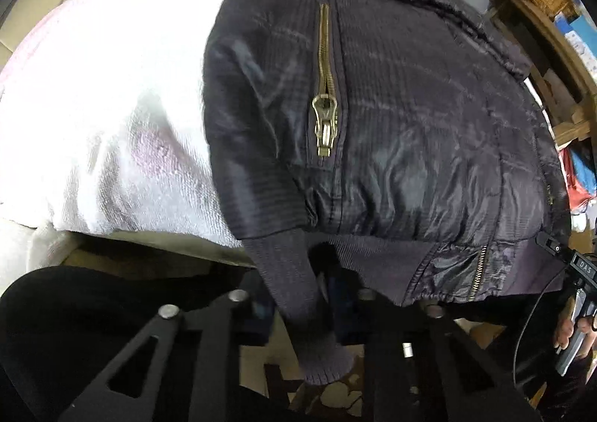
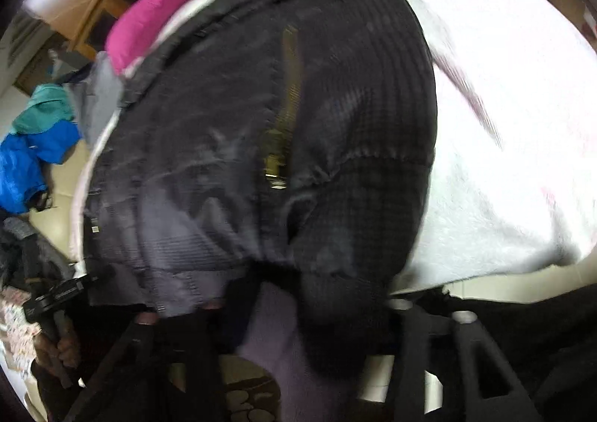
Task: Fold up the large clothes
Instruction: 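Fold the held hem toward the collar with both tools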
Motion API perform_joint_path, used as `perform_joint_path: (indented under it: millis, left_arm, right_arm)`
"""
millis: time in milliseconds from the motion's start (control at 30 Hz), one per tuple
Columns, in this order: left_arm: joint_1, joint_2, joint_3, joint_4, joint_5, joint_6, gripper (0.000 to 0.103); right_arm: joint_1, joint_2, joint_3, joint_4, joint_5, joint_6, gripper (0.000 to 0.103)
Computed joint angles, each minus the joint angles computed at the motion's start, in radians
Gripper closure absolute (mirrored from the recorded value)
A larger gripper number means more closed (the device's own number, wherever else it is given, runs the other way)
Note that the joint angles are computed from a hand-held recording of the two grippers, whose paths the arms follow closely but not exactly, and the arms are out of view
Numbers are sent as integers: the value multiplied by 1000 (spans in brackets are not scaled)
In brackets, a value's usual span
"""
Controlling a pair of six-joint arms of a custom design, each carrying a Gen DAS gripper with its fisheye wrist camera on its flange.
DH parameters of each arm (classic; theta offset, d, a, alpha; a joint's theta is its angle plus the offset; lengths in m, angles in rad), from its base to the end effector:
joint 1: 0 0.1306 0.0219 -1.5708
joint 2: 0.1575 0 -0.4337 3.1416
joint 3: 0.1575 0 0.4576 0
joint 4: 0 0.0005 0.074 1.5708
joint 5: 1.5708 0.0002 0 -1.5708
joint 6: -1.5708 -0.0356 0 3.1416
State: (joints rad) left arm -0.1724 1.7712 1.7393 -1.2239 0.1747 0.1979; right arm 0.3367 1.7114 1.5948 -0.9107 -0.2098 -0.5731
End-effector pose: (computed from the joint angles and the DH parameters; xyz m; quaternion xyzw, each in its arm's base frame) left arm 0.6538 -0.1206 0.4185 0.0011 0.9840 -0.1135 0.1377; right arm 0.6205 0.2245 0.3987 0.0851 0.9546 0.2079 0.1955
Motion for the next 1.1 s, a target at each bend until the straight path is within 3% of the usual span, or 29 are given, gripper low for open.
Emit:
perform_joint_path:
  millis: [100,200,267,300,333,367,400,467,500,533,567,667,867,1100]
  left_arm:
    - [4,-13,18,11,18,-17,90]
    - [4,-22,37,14,35,-40,90]
    - [2,-8,48,-9,34,-50,85]
    - [1,11,56,-41,32,-58,70]
    - [0,27,56,-64,35,-61,64]
    - [3,32,55,-74,40,-57,60]
    - [6,37,52,-75,48,-47,61]
    - [13,34,44,-63,70,-36,65]
    - [16,25,37,-43,82,-34,81]
    - [15,20,34,-31,80,-38,87]
    - [18,15,37,-28,76,-52,90]
    - [25,4,49,-24,103,-73,92]
    - [48,-18,102,10,210,-80,93]
    - [87,50,303,24,286,-81,93]
  right_arm:
    - [10,-19,8,5,11,26,74]
    - [-5,-57,-25,102,-62,15,74]
    - [-12,-52,-20,93,-84,9,74]
    - [-14,-37,-10,71,-89,-5,71]
    - [-16,-25,-3,53,-96,-11,65]
    - [-15,-6,12,23,-96,-16,52]
    - [-14,16,27,-11,-99,-25,46]
    - [-14,30,30,-36,-120,-37,44]
    - [-12,29,26,-21,-119,-28,46]
    - [-8,27,24,-7,-110,-13,61]
    - [-4,24,31,-9,-95,12,73]
    - [0,10,52,-3,-88,45,81]
    - [-22,-42,49,164,-158,6,82]
    - [-49,-44,93,322,-104,-27,82]
